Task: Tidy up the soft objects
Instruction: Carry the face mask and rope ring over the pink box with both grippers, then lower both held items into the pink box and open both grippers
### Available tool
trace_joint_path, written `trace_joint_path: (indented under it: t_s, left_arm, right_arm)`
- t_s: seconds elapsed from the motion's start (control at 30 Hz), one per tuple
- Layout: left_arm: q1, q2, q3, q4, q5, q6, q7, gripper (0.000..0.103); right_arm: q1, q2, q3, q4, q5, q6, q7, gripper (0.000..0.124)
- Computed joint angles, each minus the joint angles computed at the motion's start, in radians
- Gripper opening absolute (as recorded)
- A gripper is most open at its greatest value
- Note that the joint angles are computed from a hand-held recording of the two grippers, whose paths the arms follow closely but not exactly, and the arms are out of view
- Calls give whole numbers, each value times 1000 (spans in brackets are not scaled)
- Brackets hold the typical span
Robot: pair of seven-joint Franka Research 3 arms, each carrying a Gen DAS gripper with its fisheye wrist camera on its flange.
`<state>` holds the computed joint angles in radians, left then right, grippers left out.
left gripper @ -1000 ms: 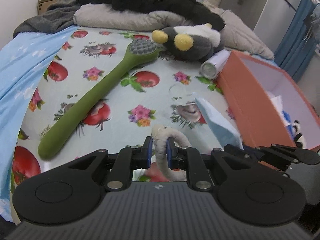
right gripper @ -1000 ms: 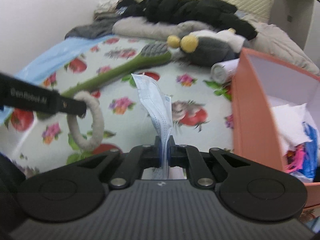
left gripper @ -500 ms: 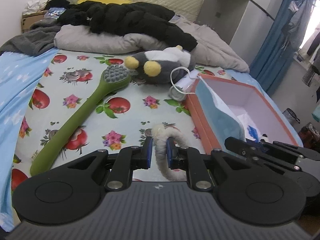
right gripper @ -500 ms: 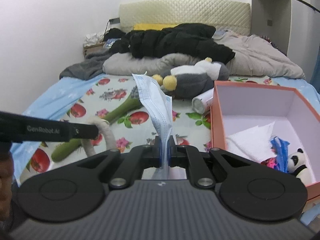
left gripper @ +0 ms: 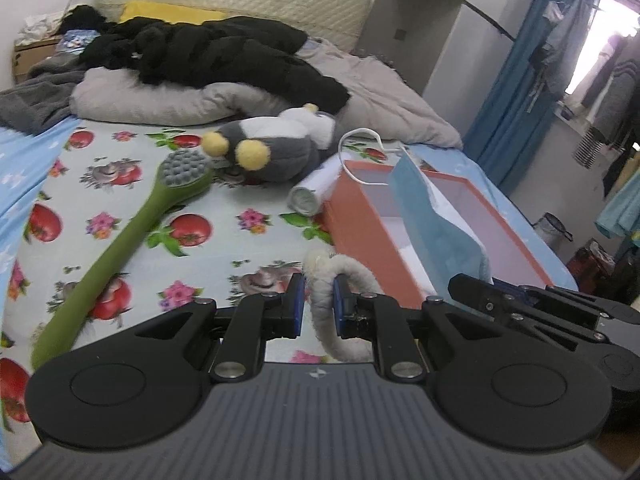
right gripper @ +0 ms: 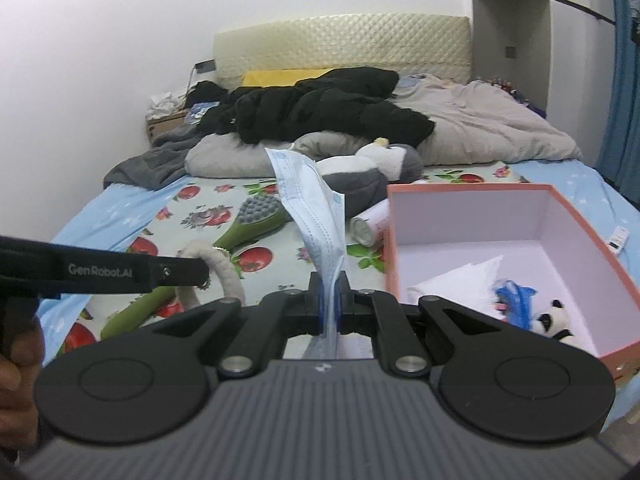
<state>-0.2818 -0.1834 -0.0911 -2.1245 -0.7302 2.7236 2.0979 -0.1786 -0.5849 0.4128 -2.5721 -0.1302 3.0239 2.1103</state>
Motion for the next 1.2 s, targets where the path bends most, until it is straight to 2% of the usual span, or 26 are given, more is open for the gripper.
trace_joint_path:
  t_s: [0.33,0.5,0.63,0.77,0.87,0.97,1.07,1.2]
  left_arm:
    - [-48,35,-37,58,-98,-29,97,18]
    - [-43,89,-64,121,-111,-87,108,18]
    - [-22,164,-99,203,-88,-87,101,18]
    - [9,259,-140,327,-13,-120,43,18]
    - [25,334,-173,435,56,-127,4,18]
    - [36,410,-203,548,131,-141,-44,18]
    - [33,503,-221,687,229,-197,-130,18]
    - [17,645,-236,899,356,-332,-248,18]
  right_arm:
    - [-29,-143,-39,-76,0,-84,16,9]
    - [-43,-186,-56,-109,7,-111,34,9]
    - [-58,-166,-72,-108,11,-106,45,9]
    - [-83,-118,-88,-68,0,-107,39,10]
    - [-130,-89,-75,-25,-39,-98,30,10]
    - [-139,-41,-96,20,-53,-87,7,10]
    - [-132,22,-128,75,-58,-94,-24,10]
    - [-79,101,-200,142,-42,-142,-75,10]
